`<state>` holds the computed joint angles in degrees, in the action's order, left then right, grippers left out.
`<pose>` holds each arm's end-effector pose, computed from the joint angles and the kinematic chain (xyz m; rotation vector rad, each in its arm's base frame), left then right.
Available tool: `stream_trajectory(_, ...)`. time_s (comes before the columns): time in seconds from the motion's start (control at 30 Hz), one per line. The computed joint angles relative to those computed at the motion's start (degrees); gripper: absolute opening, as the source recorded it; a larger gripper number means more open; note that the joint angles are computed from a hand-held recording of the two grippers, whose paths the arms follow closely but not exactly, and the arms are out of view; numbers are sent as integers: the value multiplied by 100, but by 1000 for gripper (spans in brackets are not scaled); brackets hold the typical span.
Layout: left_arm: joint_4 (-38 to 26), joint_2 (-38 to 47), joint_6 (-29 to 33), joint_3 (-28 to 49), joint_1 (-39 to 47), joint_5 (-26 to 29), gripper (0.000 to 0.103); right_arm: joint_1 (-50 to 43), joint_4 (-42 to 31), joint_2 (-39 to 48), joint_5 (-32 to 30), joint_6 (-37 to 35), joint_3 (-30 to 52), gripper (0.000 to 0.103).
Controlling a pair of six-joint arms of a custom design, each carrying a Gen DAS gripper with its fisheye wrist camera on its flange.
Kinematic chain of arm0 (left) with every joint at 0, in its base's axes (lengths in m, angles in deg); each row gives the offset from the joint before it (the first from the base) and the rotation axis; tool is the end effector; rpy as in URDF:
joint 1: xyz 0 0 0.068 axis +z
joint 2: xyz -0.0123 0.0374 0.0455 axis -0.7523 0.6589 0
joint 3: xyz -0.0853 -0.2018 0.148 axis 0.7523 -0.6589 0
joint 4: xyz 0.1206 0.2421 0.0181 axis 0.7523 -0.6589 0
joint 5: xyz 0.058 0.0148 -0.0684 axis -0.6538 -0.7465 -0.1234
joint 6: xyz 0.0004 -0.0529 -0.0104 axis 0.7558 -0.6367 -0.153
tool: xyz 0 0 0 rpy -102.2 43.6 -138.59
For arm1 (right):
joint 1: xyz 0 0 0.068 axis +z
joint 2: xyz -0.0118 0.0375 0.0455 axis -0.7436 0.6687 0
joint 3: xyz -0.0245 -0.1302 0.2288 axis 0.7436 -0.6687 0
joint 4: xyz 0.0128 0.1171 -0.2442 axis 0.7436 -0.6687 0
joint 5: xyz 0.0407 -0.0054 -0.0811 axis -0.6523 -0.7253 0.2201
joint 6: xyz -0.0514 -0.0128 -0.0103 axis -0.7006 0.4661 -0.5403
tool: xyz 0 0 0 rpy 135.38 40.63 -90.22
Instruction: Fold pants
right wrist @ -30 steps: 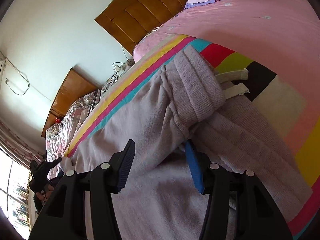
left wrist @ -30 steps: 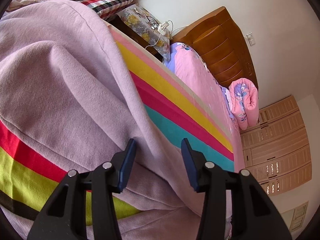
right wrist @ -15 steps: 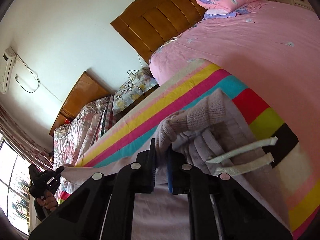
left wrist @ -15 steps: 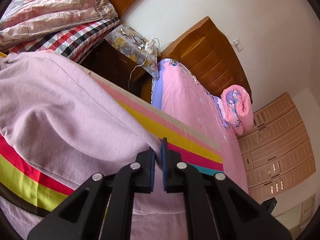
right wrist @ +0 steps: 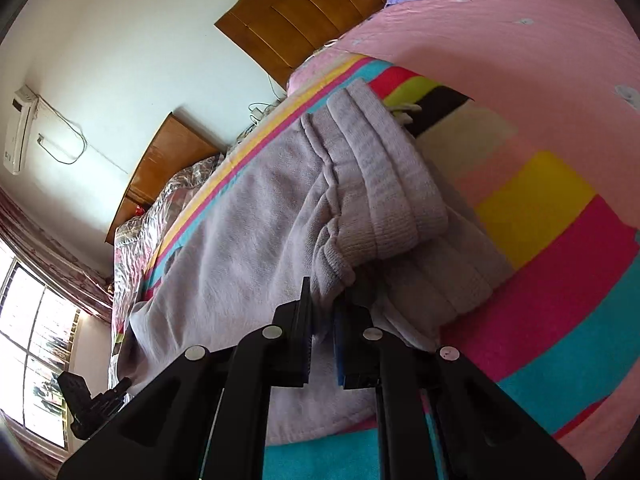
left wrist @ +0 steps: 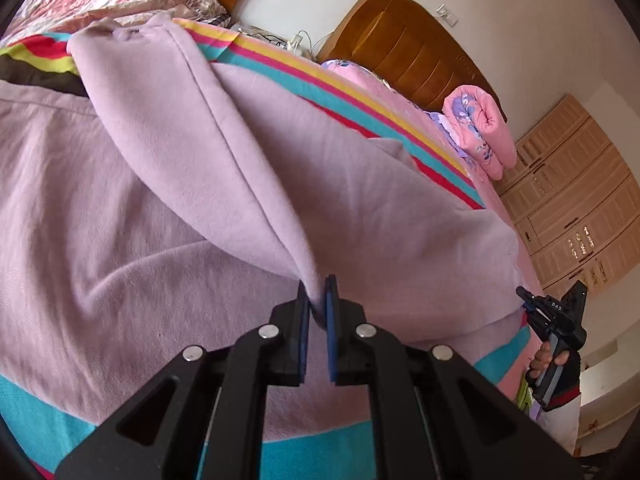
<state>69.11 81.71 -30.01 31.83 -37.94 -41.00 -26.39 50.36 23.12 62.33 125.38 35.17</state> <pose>0.3616 0.0459 0.0617 0.1296 2.4790 -0.8023 0.2186 0.0827 0.0787 0.8157 2.2024 0.6144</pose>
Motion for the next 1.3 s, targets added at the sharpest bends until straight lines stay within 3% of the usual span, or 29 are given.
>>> stream_trajectory(0.1, 14, -48, -227, 148, 88, 357, 7, 77, -256, -465, 107, -120, -2, 9)
stream_trajectory(0.2, 178, -1007, -309, -294, 253, 583, 7, 320, -925, -1674, 350, -327, -81, 9)
stream_trajectory(0.3, -162, -1600, 76, -614, 475, 770, 7, 747, -1740, -2520, 738, -258, -158, 9)
stream_trajectory(0.4, -265, -1362, 451, -832, 481, 457, 7, 665, -1133, -1798, 394, 101, -559, 9)
stream_trajectory(0.5, -5, -605, 341, -768, 341, 117, 7, 351, 627, -397, -16, 366, -920, 9)
stream_trajectory(0.57, 232, -600, 344, -913, 301, -57, 7, 432, 380, -641, 115, 319, -905, 9)
stream_trajectory(0.63, 188, -821, 344, -1013, 432, 120, 7, 560, -174, -1176, 275, 222, -836, 9)
stream_trajectory(0.73, 170, -1234, 426, -1213, 570, 227, 8, 746, -403, -1490, 433, 246, -884, 9)
stream_trajectory(0.8, 142, -1064, 417, -1143, 450, 97, 8, 688, -123, -958, 383, 309, -869, 9)
stream_trajectory(0.87, 210, -688, 347, -1029, 326, -77, 8, 657, 818, -408, 342, 492, -1099, 8)
stream_trajectory(0.9, 281, -568, 309, -1030, 296, -119, 8, 702, 935, -404, 403, 556, -1170, 8)
stream_trajectory(1.17, 551, -970, 238, -1348, 292, 43, 9, 880, -615, -1501, 878, 344, -868, 8)
stream_trajectory(1.23, 568, -1025, 281, -1407, 275, 58, 9, 741, -344, -1159, 720, 427, -922, 8)
stream_trajectory(1.3, 492, -885, 358, -1312, 257, -7, 10, 630, 989, -341, 545, 605, -1217, 4)
